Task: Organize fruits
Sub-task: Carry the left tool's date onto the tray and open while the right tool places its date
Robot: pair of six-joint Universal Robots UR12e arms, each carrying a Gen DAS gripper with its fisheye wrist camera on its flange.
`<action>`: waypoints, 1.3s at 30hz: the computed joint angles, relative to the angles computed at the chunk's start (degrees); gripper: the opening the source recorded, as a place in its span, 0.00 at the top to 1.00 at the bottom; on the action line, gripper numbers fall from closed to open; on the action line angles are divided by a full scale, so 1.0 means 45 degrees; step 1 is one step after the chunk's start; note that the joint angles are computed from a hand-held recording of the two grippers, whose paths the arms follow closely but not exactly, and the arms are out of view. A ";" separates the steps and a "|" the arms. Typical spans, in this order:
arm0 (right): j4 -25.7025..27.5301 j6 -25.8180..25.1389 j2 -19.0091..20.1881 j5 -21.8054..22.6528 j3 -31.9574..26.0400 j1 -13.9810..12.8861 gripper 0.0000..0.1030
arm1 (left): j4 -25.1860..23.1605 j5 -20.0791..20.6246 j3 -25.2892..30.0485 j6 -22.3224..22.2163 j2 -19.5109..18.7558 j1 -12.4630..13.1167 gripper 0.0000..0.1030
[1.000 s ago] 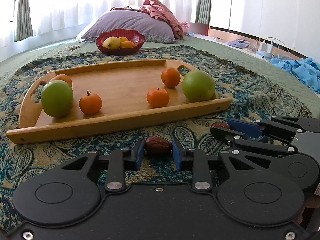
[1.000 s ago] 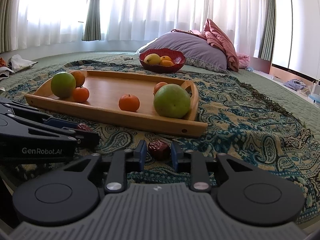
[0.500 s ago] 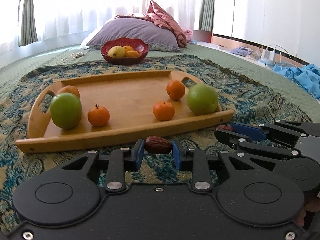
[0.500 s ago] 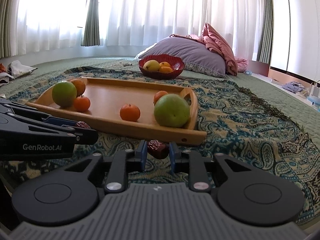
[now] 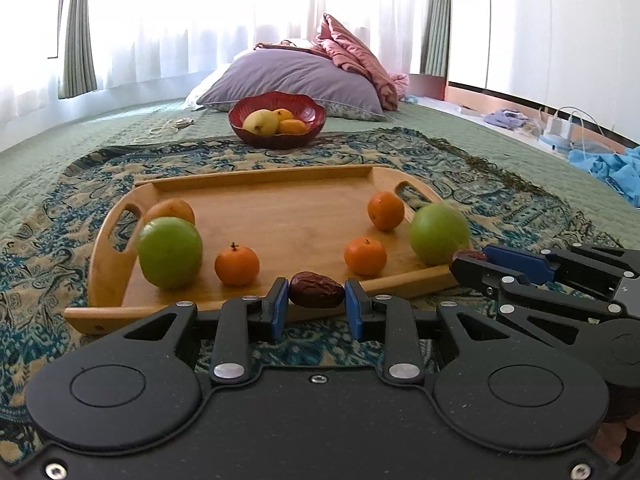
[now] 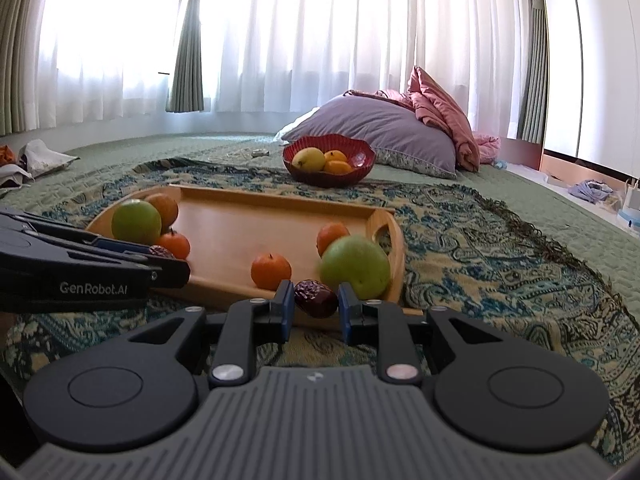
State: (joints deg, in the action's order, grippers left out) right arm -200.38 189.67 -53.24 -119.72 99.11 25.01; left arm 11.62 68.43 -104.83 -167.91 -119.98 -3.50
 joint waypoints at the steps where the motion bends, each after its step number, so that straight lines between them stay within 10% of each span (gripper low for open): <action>1: 0.0007 0.0008 0.0008 0.0035 -0.0044 -0.0007 0.73 | -0.0053 0.0087 0.0048 0.0018 -0.0004 -0.0009 0.72; 28: 0.0713 0.0109 0.0512 0.0901 -0.1599 -0.0346 0.73 | -0.0448 0.0482 0.1589 -0.0700 -0.0567 0.0161 0.72; 39: 0.2578 0.0678 0.0850 0.1508 -0.2927 -0.0806 0.73 | -0.2600 0.0918 0.3501 -0.0986 -0.1287 0.0141 0.72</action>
State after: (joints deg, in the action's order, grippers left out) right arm -188.78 192.72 -49.41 -112.93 85.94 21.38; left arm -0.08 72.56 -89.07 -172.35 -125.77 -2.86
